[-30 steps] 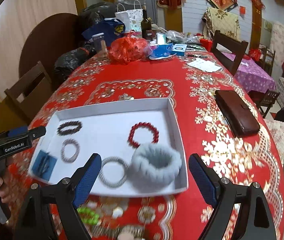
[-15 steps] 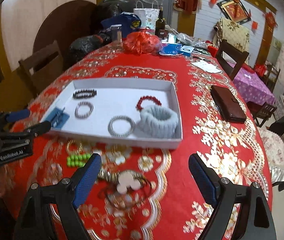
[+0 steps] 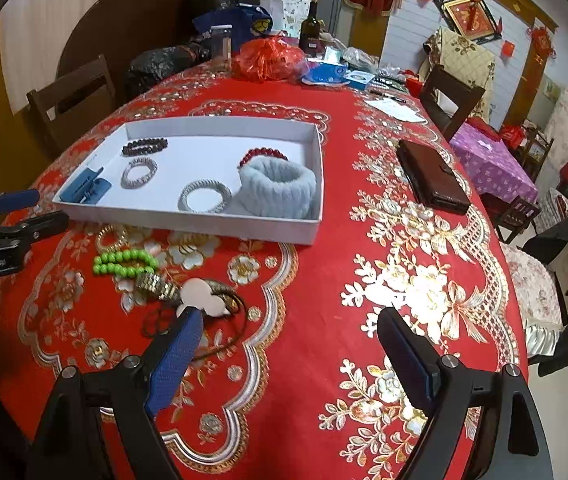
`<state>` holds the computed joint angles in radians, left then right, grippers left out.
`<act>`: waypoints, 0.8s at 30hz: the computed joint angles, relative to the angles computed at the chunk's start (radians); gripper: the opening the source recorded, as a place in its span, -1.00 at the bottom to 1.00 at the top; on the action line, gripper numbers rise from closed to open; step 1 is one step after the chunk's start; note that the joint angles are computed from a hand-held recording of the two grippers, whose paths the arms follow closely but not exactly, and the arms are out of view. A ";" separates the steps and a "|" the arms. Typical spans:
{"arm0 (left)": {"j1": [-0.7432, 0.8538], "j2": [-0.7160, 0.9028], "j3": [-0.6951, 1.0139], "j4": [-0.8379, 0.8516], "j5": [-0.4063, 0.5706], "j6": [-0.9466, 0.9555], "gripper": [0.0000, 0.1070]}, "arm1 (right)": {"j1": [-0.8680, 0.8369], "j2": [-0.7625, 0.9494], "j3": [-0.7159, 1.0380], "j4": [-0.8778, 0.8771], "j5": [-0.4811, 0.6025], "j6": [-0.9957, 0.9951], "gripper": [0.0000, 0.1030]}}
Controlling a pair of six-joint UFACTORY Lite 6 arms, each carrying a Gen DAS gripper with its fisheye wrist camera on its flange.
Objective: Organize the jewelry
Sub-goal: 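Withdraw both grippers from the tray toward the remaining jewelry on the cloth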
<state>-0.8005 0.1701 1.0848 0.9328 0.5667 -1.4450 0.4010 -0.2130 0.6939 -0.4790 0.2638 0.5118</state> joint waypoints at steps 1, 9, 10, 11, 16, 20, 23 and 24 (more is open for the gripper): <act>0.007 -0.009 -0.017 -0.008 -0.033 0.003 0.51 | -0.004 0.000 -0.004 0.001 -0.004 0.001 0.69; 0.039 0.090 -0.015 -0.249 -0.199 0.219 0.46 | -0.003 0.069 0.023 0.180 0.018 -0.174 0.69; 0.035 0.102 -0.008 -0.226 -0.203 0.200 0.46 | 0.018 0.072 0.023 0.115 0.022 -0.115 0.69; 0.033 0.112 -0.001 -0.201 -0.204 0.179 0.46 | 0.033 0.074 0.021 0.066 0.024 -0.073 0.69; 0.065 0.170 0.029 -0.133 -0.252 0.095 0.46 | 0.066 0.085 0.024 -0.054 0.035 0.035 0.69; 0.103 0.160 0.012 -0.041 -0.277 -0.047 0.46 | 0.063 0.081 0.022 -0.051 0.033 0.032 0.69; 0.130 0.146 -0.001 0.047 -0.272 -0.172 0.46 | 0.065 0.082 0.024 -0.061 0.037 0.041 0.69; 0.129 0.155 0.009 0.043 -0.249 -0.166 0.46 | 0.068 0.084 0.026 -0.070 0.038 0.050 0.69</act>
